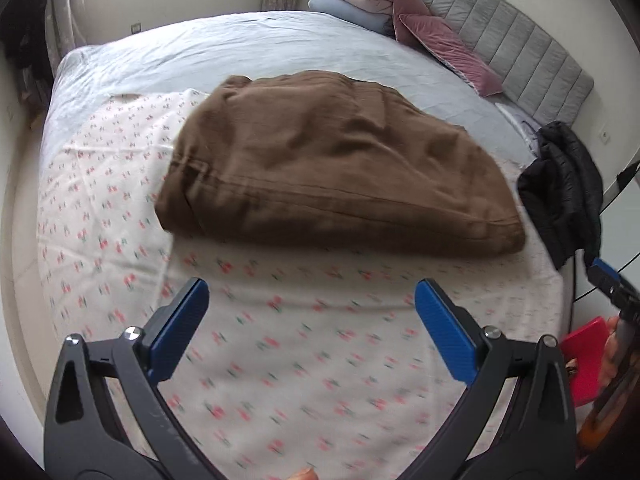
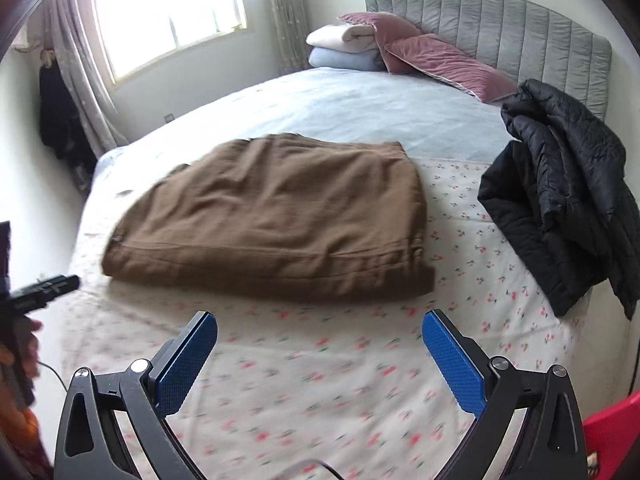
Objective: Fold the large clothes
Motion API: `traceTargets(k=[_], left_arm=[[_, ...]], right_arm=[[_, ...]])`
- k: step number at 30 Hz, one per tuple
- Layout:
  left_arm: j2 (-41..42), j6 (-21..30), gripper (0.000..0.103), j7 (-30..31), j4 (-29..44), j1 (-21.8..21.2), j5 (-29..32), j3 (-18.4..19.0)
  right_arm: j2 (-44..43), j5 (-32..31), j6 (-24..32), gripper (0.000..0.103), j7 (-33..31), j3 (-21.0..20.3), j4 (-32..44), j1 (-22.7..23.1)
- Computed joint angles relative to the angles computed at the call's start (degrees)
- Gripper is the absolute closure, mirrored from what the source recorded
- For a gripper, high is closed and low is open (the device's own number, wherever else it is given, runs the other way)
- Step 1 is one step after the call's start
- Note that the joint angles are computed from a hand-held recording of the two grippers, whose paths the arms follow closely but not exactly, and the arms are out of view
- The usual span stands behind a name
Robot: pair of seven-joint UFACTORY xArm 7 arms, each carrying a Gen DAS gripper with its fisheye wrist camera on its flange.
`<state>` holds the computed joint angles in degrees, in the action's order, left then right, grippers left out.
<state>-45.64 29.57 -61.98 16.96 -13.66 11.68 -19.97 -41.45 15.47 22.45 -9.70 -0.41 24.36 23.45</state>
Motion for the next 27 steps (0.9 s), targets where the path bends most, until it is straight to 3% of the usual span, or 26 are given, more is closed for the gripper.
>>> traceTargets(k=[3,7,10,13,17,23,27], left_arm=[[-1.63,-0.94,0.0,-5.1,-0.7,-0.08,-0.27,-3.51],[3.73,0.42,0.0,-8.01,2.72,-0.36,0.96,-5.93],[7.66,4.15,0.0,-15.99,6.12,4.81,6.83,-13.43],[14.06,6.01,0.0,-22.76,8.45,7.88,11.82,-18.55],[22.13,6.64,0.0,-24.5,10.31,5.56,13.81,-17.8],[25.6,12.18,0.0,-31.2,13.55,2.73,20.03,-18.88],[24.61,13.46,0.0,-33.22,12.98,-0.61,21.5,-16.68]], right_arm=[[-3.46,1.24,-0.44,0.0,3.1,1.99,-1.24,1.44],[-5.1,2.6,-2.5,0.0,4.19,1.7,-3.61,5.44],[-3.29,0.12,-5.04,0.0,6.85,5.42,-4.69,3.79],[-0.58,-2.86,-9.43,0.0,11.81,9.35,-6.99,1.24],[4.86,-7.16,-9.28,0.0,16.57,12.25,-7.39,-1.27],[5.8,-10.23,-12.42,0.0,19.73,10.85,-8.83,2.41],[4.92,-13.38,-13.2,0.0,23.33,14.18,-9.42,0.78]])
